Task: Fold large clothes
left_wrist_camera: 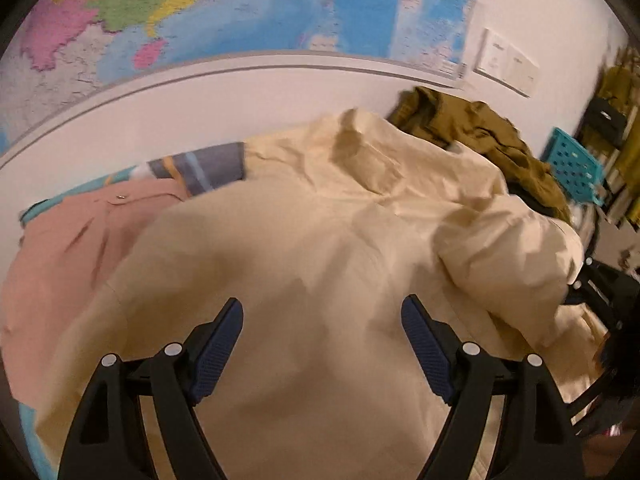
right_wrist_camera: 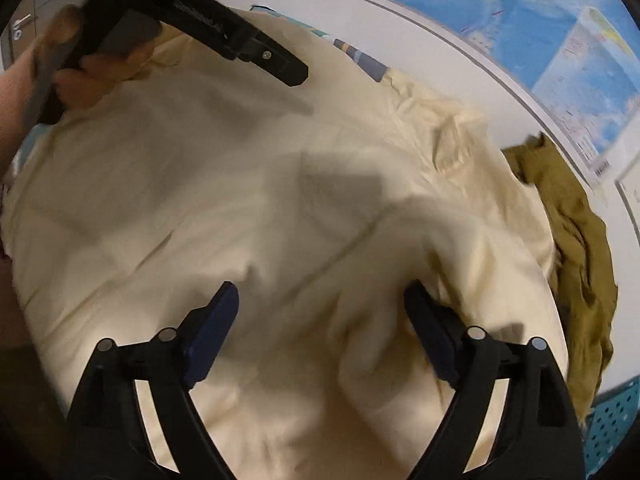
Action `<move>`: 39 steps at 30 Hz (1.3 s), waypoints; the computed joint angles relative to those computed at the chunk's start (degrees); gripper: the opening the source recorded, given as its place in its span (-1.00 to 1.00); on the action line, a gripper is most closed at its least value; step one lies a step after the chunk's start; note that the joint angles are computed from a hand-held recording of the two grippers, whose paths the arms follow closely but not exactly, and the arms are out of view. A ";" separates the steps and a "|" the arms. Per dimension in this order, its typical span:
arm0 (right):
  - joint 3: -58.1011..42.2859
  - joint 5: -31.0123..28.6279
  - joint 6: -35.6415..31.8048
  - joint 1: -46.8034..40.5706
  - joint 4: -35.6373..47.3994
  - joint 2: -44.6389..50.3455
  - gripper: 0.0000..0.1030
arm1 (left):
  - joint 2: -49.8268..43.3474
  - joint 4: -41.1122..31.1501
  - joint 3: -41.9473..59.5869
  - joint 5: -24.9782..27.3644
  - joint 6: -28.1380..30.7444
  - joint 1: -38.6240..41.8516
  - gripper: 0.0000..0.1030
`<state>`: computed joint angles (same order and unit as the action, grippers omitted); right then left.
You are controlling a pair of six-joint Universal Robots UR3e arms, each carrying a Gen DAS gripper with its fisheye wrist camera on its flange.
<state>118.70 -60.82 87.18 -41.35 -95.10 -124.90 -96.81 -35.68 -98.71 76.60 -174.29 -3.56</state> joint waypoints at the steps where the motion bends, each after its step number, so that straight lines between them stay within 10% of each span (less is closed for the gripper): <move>1: -1.58 0.58 -3.77 -3.99 4.97 -1.43 0.74 | -0.40 -0.14 0.21 -0.37 0.85 -0.34 0.52; 7: -18.81 6.31 -13.98 -27.57 33.32 7.16 0.83 | -1.73 1.11 1.18 -2.51 3.81 -5.06 0.53; 11: -26.73 8.94 1.04 -22.82 33.11 24.80 0.82 | -4.43 1.19 4.25 -3.25 4.19 -8.26 0.54; 14: -30.09 10.90 3.06 -17.85 35.52 30.15 0.25 | -4.22 1.95 4.21 -4.49 3.08 -8.34 0.54; 18: -41.04 16.93 2.09 -8.66 45.59 33.71 0.17 | 2.08 4.91 -2.61 -7.71 2.30 -4.62 0.55; 30: -61.73 18.24 14.31 14.77 45.53 37.80 0.70 | 24.38 7.25 -24.90 -15.52 3.53 13.26 0.72; 35: -61.26 19.01 11.47 8.54 45.80 36.94 0.71 | 23.40 6.42 -25.65 -18.17 4.51 14.61 0.79; 39: -53.59 17.21 20.61 0.50 28.92 39.58 0.71 | 17.85 7.23 -23.08 -13.24 4.37 10.86 0.80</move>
